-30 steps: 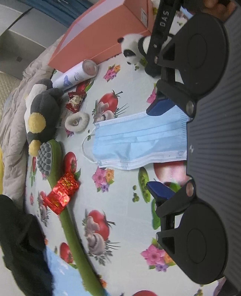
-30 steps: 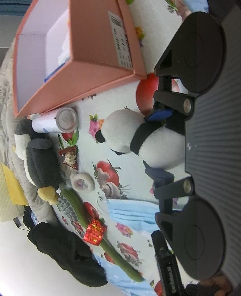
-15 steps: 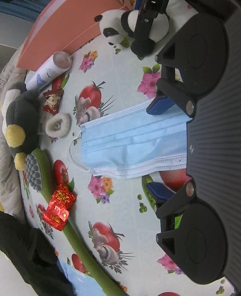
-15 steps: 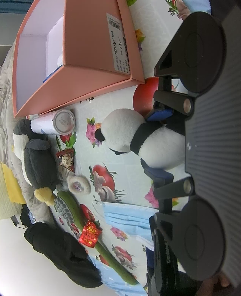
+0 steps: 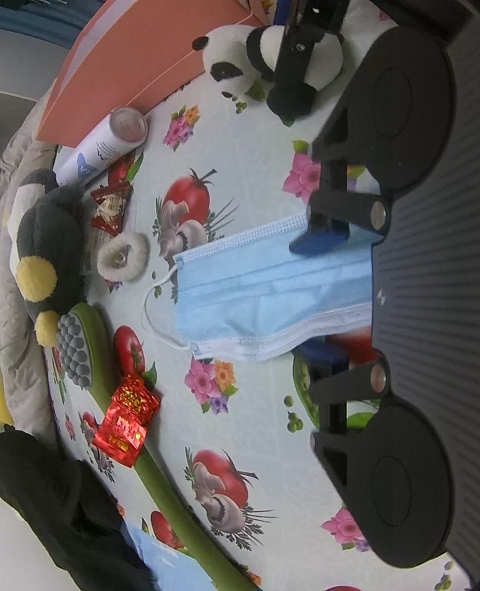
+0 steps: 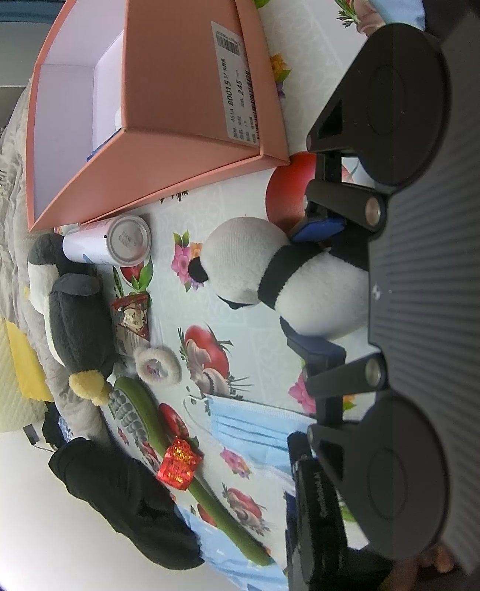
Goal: Organize soft objects
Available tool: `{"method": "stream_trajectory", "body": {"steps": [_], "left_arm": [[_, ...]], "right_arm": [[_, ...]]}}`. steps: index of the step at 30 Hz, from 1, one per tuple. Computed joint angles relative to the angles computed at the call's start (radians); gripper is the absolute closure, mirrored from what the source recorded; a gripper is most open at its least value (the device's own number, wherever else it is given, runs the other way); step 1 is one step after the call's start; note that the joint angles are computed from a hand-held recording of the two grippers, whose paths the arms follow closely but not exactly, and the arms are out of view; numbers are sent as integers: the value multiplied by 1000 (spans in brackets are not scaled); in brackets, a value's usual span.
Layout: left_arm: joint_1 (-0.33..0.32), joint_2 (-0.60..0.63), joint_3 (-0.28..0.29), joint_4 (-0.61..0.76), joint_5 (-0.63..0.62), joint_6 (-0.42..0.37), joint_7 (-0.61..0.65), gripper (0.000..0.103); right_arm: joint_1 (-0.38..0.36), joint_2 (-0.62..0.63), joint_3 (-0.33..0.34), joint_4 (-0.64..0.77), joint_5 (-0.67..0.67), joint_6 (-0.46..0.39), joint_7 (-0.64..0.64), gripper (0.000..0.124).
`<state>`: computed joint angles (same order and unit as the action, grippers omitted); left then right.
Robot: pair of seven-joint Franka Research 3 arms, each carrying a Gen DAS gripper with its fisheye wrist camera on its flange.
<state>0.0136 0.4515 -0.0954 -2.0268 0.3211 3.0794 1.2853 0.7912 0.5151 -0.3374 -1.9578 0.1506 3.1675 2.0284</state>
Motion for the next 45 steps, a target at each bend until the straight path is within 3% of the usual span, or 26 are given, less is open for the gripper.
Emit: {"method": "stream_trajectory", "body": {"steps": [4,7,16,18,25,32,41,45], "left_arm": [[30,2,-45,3,-19,-6,28,88],[-11,-1,-10,6,-3,-8,13,94],[58,-43,-93,-25,-57,-9,72,95],[96,-57,-140,-33,-92,-14,104,95],[226,-123,-315,-54,-272,-36,274,95],[293,-195,-419,-26,-476,-83,458,95],[200,-242,-362,85,-606,-139,542,95],[132,-234,-313,146,-627,-147,534,95]], "right_arm": [[-11,-5,14,-7,4,10,-12,67],[-36,-15,42,-16,15,16,-29,67],[-50,-49,57,-37,31,12,-60,67],[-46,-63,53,-42,28,11,-60,67],[14,-121,-24,-50,-32,0,-41,67],[82,-193,-131,-58,-134,1,26,67],[138,-265,-249,-57,-238,40,73,67],[91,-281,-225,-41,-254,48,48,67]]}}
